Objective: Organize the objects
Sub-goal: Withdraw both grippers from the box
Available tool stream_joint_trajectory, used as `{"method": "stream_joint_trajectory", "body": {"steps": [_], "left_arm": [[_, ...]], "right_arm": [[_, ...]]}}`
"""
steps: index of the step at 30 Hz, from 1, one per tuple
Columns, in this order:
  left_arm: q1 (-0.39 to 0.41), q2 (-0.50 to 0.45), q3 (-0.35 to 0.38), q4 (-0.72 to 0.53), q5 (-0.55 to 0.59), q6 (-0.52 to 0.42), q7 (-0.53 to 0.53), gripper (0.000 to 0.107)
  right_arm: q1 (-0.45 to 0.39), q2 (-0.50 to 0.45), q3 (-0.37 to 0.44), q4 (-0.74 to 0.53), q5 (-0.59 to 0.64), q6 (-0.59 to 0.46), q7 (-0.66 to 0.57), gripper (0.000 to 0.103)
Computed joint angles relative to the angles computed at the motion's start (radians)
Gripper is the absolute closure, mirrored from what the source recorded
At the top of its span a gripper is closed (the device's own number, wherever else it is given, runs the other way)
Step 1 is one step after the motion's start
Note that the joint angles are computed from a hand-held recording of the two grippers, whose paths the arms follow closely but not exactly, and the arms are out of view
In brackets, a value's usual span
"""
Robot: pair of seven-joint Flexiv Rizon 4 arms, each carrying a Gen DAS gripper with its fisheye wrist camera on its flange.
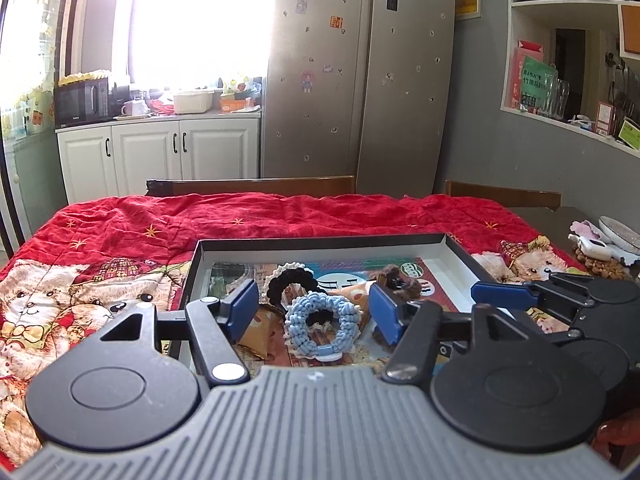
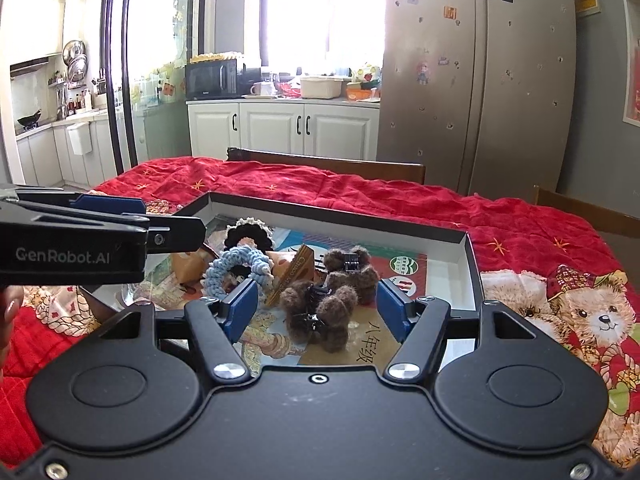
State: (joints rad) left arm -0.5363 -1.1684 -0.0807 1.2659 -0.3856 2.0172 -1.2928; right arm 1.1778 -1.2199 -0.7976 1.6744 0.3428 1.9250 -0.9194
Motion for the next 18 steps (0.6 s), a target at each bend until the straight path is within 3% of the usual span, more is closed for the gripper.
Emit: {"method": "stream_joint_trajectory", "body": {"steps": [18], "left_arm": [[0.045, 0.072, -0.056, 0.133, 0.081, 0.103, -0.036, 0.029]], "right_arm": [[0.075, 0.031, -0.03, 0.075, 0.064, 0.038, -0.038, 0.038]]}}
